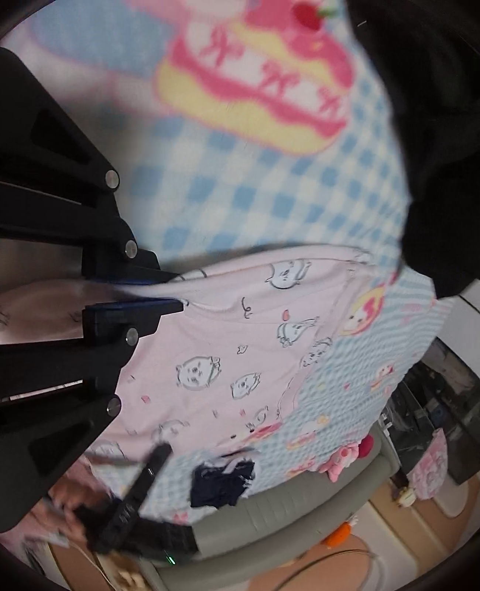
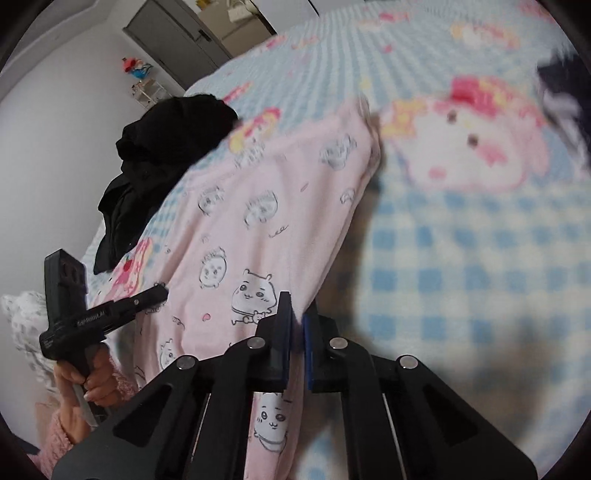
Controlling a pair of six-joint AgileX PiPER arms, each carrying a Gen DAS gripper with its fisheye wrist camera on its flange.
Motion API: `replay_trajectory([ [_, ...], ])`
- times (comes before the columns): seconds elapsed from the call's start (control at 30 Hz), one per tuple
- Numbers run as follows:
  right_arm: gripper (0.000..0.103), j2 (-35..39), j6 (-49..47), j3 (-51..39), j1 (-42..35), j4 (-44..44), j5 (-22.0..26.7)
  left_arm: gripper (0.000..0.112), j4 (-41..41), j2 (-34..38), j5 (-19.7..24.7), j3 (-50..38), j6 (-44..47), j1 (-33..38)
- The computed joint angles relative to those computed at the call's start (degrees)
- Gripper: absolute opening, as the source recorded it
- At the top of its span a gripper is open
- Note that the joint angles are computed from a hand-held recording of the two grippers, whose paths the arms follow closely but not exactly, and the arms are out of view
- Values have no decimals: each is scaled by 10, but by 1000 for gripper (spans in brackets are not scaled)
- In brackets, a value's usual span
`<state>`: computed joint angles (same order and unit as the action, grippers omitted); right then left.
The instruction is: Fold clothes
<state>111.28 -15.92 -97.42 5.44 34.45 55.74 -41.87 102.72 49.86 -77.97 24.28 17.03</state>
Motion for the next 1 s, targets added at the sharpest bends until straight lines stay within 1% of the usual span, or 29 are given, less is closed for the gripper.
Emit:
replay_trajectory([
  [0.03, 4, -7, 13, -1, 10, -31, -10, 5, 19, -10, -15, 7, -12, -2],
  [0.07, 3, -10, 29, 1, 21, -69, -24, 5, 24, -12, -18, 9, -17, 4],
  [0.13, 3, 2, 62, 8, 33, -133, -41, 5, 6, 6, 0, -1, -16, 31],
  [0.17, 4, 14, 70, 9, 31, -140, -33, 5, -4, 15, 9, -6, -16, 45],
  [0.2, 4, 26, 70, 11, 27, -139, -27, 5, -36, 24, 27, -10, 3, 61],
  [0.23, 4, 18, 56, 27, 20, -115, -36, 6, -74, 28, 42, -8, 30, 72],
  [0.3, 9, -2, 28, 54, 11, -77, -55, 9, -104, 24, 45, -1, 59, 79],
  [0.33, 18, -7, 16, 53, 6, -62, -54, 13, -119, 23, 47, 2, 74, 82],
  [0.37, 27, -11, 5, 52, 2, -47, -53, 23, -129, 24, 49, 3, 82, 85],
  [0.4, 27, -11, 4, 44, -1, -44, -55, 31, -142, 33, 59, -2, 85, 87],
  [0.43, 27, -9, 4, 37, -4, -41, -57, 45, -163, 47, 77, -10, 90, 92],
  [0.47, 27, -8, 3, 29, -8, -38, -59, 48, -184, 62, 95, -17, 92, 93],
  [0.5, 27, 4, 12, 9, -13, -36, -47, 48, -199, 76, 109, -25, 91, 90],
  [0.53, 28, 17, 20, -11, -18, -35, -35, 48, -195, 87, 109, -36, 84, 80],
  [0.6, 30, 51, 34, -54, -27, -22, -11, 46, -153, 101, 91, -64, 56, 49],
  [0.63, 35, 76, 46, -84, -27, -19, 0, 42, -122, 105, 77, -78, 41, 31],
  [0.67, 39, 107, 63, -123, -26, -20, 19, 27, -90, 109, 65, -93, 24, 14],
  [0.73, 39, 168, 92, -201, -23, -19, 60, 8, -21, 114, 47, -121, -22, -15],
  [0.77, 35, 179, 94, -217, -21, -17, 66, 6, 4, 114, 43, -129, -43, -24],
  [0.8, 26, 189, 95, -230, -19, -13, 70, 5, 20, 109, 40, -129, -59, -28],
  [0.83, 7, 190, 87, -236, -14, -14, 70, 5, 39, 100, 35, -127, -73, -33],
  [0.9, 4, 188, 97, -248, -4, -45, 76, 5, 80, 85, 28, -125, -87, -40],
  [0.97, 4, 170, 107, -229, 6, -92, 49, 5, 140, 84, 16, -130, -109, -47],
  [1.0, 4, 162, 113, -220, 11, -116, 37, 5, 145, 93, 21, -137, -109, -41],
])
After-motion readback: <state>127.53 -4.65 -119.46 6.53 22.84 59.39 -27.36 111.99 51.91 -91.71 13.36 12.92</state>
